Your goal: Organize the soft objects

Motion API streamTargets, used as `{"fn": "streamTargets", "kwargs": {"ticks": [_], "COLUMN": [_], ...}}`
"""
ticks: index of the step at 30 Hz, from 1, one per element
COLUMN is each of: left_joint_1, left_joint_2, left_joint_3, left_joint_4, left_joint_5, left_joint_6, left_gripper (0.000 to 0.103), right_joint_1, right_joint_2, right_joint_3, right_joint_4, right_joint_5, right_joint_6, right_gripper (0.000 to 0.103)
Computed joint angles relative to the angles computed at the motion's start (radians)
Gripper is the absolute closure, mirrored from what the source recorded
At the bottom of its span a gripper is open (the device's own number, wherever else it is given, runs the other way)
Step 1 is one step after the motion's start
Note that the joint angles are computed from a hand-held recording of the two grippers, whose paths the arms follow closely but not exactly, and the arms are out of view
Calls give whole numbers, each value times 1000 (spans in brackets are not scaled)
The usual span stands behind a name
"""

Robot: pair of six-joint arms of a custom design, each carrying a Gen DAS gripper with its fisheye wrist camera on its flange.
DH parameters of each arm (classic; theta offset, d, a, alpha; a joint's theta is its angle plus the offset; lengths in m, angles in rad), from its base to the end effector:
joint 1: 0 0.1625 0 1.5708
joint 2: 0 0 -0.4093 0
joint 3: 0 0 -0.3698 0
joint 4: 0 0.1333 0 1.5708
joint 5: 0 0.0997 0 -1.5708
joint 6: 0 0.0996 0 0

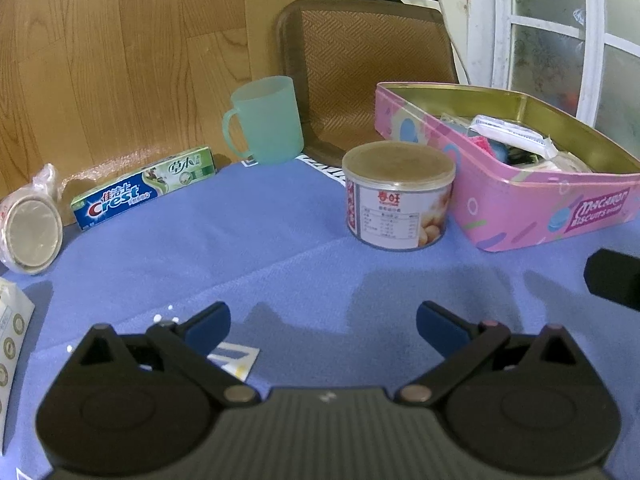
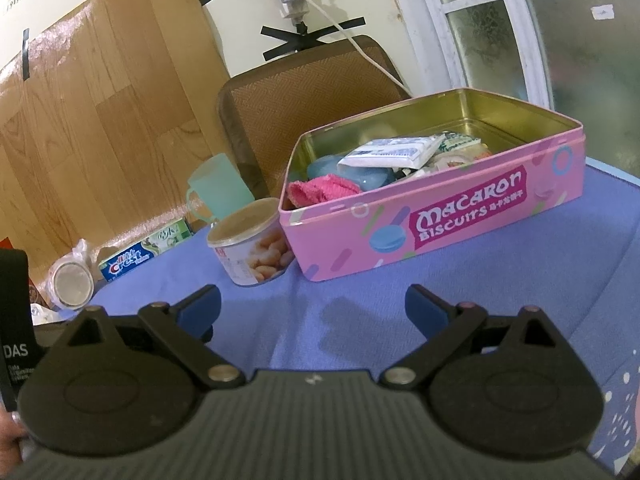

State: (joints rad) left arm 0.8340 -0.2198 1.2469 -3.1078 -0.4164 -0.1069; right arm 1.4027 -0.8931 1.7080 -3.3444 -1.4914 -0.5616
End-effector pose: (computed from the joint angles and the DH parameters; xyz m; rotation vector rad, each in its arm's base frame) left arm -0.3024 -0.6673 -0.0512 0.3051 2.0629 -1.0370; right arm 0.0307 -0.6633 0.2368 0.5552 -2.5137 1.2862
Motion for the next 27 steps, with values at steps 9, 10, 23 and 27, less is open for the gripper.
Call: {"fn": "streamTargets", "kwargs": {"ticks": [9, 10, 23, 27], "left_joint_1": [0, -1, -5, -5], "left_joint_2": [2, 2, 3, 2], "left_joint_3": [0, 1, 1, 0], "left_joint_4": [0, 0, -3, 0], "left_joint_5": [-1, -1, -2, -1], "left_joint_6": [3, 4, 19, 17], "left_gripper": [0, 0, 0, 0], "right_joint_1": [0, 0, 0, 1], "right_joint_2": [0, -1, 1, 3], "right_joint_3": [0, 0, 1, 0], "right_joint_4": [-1, 1, -1, 0], "right_joint_5": [0, 0, -3, -6], "right_joint_6": [0, -1, -3, -5], "right_gripper": [3, 3, 3, 3]}}
